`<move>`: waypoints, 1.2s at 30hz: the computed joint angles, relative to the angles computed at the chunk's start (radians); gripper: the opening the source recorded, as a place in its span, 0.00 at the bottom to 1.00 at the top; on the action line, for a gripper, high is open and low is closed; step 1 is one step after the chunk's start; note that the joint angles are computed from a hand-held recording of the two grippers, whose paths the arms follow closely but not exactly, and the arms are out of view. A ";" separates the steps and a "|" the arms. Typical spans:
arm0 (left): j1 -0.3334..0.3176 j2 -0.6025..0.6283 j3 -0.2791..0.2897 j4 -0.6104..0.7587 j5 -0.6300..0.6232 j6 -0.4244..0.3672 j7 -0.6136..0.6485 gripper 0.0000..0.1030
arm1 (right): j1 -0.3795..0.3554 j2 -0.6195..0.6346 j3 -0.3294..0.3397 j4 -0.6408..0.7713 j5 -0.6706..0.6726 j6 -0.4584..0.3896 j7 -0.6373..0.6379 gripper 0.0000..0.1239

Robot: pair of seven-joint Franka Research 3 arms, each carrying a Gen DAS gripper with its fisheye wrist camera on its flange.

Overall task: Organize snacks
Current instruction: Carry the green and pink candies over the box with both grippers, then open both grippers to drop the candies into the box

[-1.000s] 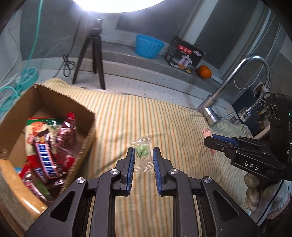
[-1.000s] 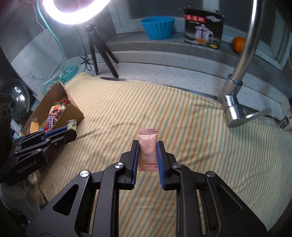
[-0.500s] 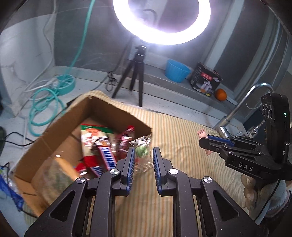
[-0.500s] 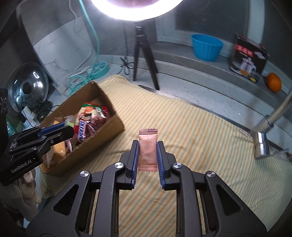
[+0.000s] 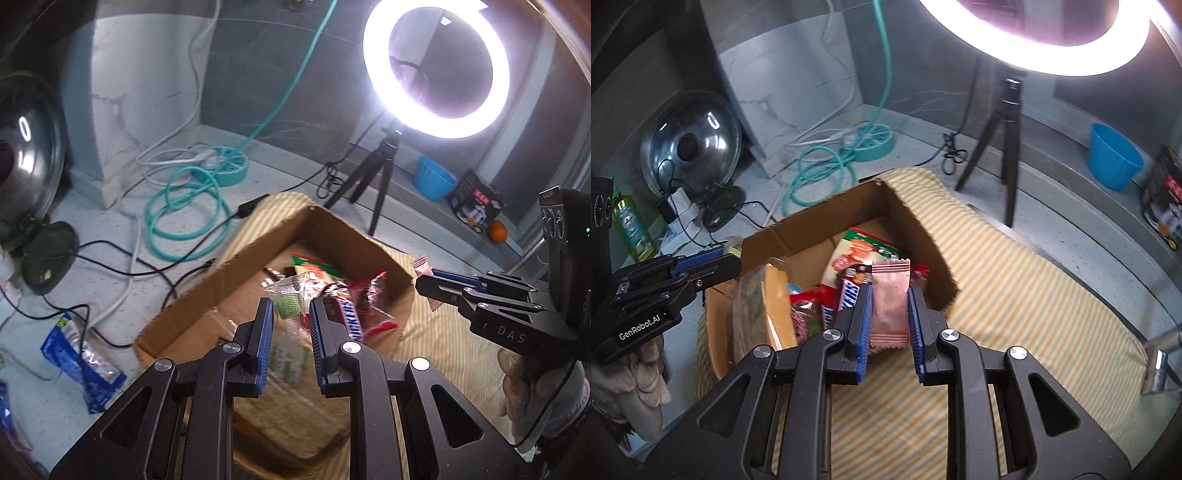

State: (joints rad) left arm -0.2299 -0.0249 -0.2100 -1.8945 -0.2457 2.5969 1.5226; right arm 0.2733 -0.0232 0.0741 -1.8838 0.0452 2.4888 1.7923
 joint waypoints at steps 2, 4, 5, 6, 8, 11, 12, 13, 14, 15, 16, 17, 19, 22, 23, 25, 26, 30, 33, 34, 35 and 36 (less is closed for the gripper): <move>0.006 0.002 0.005 -0.002 0.004 -0.002 -0.006 0.18 | 0.005 0.029 0.003 0.032 0.025 -0.010 -0.024 0.16; 0.012 0.008 0.007 0.001 0.024 -0.006 -0.020 0.18 | 0.013 0.062 0.005 0.066 0.030 -0.013 -0.034 0.16; 0.015 0.012 0.008 0.004 0.029 -0.008 -0.027 0.18 | 0.016 0.073 0.004 0.079 0.031 -0.016 -0.037 0.16; 0.017 0.014 0.009 0.004 0.028 -0.009 -0.027 0.18 | 0.019 0.089 0.004 0.097 0.035 -0.019 -0.043 0.16; 0.022 0.019 0.008 0.009 0.036 -0.013 -0.029 0.18 | 0.025 0.107 0.002 0.118 0.043 -0.027 -0.053 0.16; 0.026 0.026 0.007 0.015 0.039 -0.014 -0.023 0.18 | 0.036 0.136 -0.001 0.153 0.034 -0.042 -0.057 0.16; 0.028 0.028 0.006 0.017 0.042 -0.015 -0.023 0.18 | 0.038 0.143 -0.002 0.161 0.035 -0.048 -0.060 0.16; 0.028 0.031 0.005 0.019 0.044 -0.015 -0.024 0.18 | 0.040 0.148 -0.004 0.167 0.034 -0.055 -0.061 0.16; 0.029 0.034 0.004 0.021 0.043 -0.016 -0.023 0.18 | 0.042 0.152 -0.005 0.172 0.034 -0.060 -0.062 0.16; 0.030 0.035 0.004 0.023 0.044 -0.018 -0.023 0.18 | 0.043 0.156 -0.006 0.176 0.035 -0.066 -0.062 0.16; 0.030 0.035 0.003 0.023 0.045 -0.016 -0.024 0.18 | 0.044 0.158 -0.008 0.178 0.034 -0.067 -0.060 0.16; 0.031 0.034 0.002 0.023 0.041 -0.015 -0.022 0.18 | 0.045 0.159 -0.009 0.179 0.034 -0.067 -0.061 0.16; 0.031 0.034 0.001 0.022 0.047 -0.012 -0.025 0.18 | 0.047 0.161 -0.010 0.182 0.031 -0.071 -0.059 0.16; 0.031 0.035 0.000 0.023 0.041 -0.014 -0.023 0.18 | 0.048 0.161 -0.012 0.181 0.028 -0.074 -0.062 0.18; 0.031 0.035 -0.001 0.024 0.042 -0.014 -0.023 0.18 | 0.048 0.158 -0.012 0.177 0.027 -0.072 -0.062 0.24; 0.030 0.033 -0.001 0.022 0.042 -0.011 -0.023 0.18 | 0.049 0.149 -0.012 0.164 0.022 -0.060 -0.061 0.33; 0.030 0.033 -0.001 0.022 0.042 -0.010 -0.022 0.18 | 0.049 0.146 -0.012 0.162 0.022 -0.058 -0.061 0.35; 0.028 0.035 -0.002 0.027 0.049 -0.010 -0.023 0.19 | 0.049 0.140 -0.011 0.159 0.014 -0.062 -0.059 0.38; 0.027 0.032 -0.002 0.025 0.059 -0.006 -0.031 0.23 | 0.049 0.131 -0.012 0.149 0.004 -0.055 -0.055 0.49; 0.027 0.032 -0.002 0.025 0.063 -0.006 -0.034 0.32 | 0.049 0.128 -0.012 0.146 0.000 -0.053 -0.054 0.55; 0.027 0.033 -0.002 0.025 0.068 -0.006 -0.037 0.45 | 0.049 0.125 -0.011 0.143 -0.002 -0.052 -0.053 0.63; 0.026 0.031 -0.002 0.025 0.084 -0.005 -0.051 0.51 | 0.048 0.122 -0.011 0.140 -0.002 -0.051 -0.057 0.66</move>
